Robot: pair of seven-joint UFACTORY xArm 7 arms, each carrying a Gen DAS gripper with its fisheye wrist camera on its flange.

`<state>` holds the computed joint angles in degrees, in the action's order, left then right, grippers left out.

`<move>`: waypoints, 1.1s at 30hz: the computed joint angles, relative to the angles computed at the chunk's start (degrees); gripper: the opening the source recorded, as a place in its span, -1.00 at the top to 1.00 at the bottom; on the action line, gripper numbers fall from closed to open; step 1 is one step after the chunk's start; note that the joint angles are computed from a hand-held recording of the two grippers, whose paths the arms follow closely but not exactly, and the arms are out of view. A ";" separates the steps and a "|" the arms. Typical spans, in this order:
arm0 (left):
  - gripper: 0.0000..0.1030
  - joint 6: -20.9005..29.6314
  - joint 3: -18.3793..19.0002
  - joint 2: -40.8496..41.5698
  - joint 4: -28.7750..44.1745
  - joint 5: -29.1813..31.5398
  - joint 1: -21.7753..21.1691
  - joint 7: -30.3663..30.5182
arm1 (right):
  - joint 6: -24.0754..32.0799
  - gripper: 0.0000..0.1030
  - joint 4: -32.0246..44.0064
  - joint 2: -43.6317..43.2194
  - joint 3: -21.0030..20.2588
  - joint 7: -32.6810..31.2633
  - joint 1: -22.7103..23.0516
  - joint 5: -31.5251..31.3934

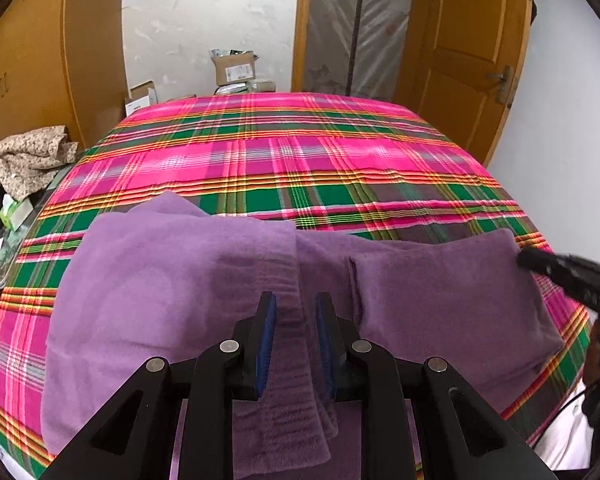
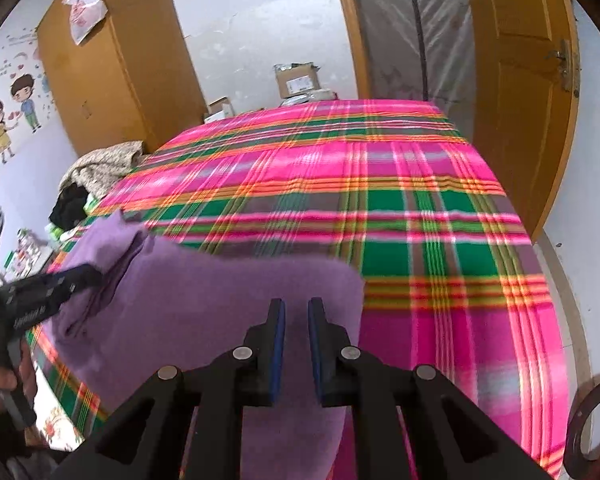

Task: Fold clothes
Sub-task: 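Move the open right tool to the lilac garment's loose end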

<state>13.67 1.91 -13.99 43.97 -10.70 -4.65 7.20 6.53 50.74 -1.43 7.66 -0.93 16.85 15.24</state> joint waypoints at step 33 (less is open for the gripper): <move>0.59 4.27 2.84 -3.21 -3.23 -22.23 -9.14 24.04 | 13.06 -0.10 -8.11 -10.35 -7.47 -36.94 6.47 51.04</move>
